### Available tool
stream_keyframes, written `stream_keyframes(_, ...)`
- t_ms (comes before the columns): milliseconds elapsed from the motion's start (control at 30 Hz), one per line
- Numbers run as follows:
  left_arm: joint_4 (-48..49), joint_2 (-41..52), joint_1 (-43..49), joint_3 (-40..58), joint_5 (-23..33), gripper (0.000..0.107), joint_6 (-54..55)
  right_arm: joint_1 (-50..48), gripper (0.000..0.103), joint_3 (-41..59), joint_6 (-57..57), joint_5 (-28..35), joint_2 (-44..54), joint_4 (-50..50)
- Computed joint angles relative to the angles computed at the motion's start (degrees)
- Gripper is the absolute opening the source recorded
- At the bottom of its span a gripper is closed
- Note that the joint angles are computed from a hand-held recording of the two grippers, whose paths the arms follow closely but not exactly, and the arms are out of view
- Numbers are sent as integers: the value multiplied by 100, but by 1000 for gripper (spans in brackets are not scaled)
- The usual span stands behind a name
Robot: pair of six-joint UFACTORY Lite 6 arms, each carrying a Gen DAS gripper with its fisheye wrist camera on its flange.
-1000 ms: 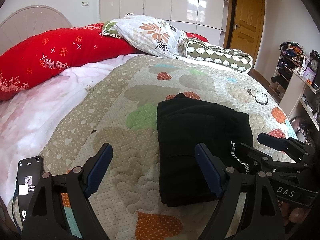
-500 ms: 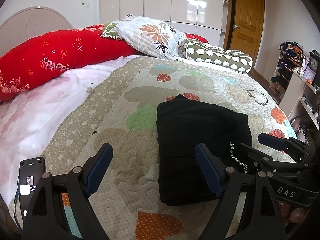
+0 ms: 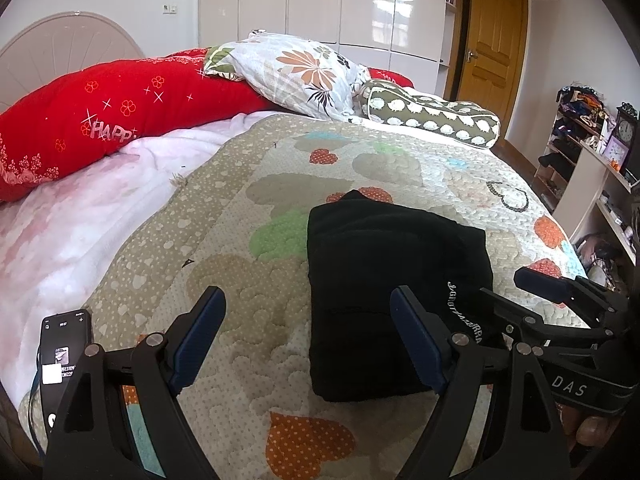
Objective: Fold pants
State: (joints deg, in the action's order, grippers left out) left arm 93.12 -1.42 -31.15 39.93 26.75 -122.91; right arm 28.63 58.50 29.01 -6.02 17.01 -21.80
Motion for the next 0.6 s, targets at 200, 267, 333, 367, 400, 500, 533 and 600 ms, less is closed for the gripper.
stream_keyframes(200,-218,-157,-117,-61,96,85,210,20,74,-248,-462,-1,-331,419)
stream_keyframes(267,-213,-167,-110,-65,73,85,201,12,74,-310,-447,-20,-400,415)
stream_keyframes(333,-170,-146,-112,-66,82,85,160,-4,75,-313,-448,-33,-398,414)
stream_keyframes(367,-190,-162,-133,-74,107,85,173,-7,75,-322,-439,-30,-398,406)
stream_keyframes(400,-198,-164,-142,-79,128,85,174,-11,75,-329,-435,-25,-397,403)
stream_keyframes(500,-194,-153,-167,-66,144,85,174,-10,75,-328,-318,-16,-371,283)
stream_keyframes(533,-137,-129,-169,-61,163,85,129,-9,75,-294,-267,20,-345,213)
stream_keyframes(600,-7,-131,-210,-78,229,85,23,-7,75,-265,-390,22,-319,319)
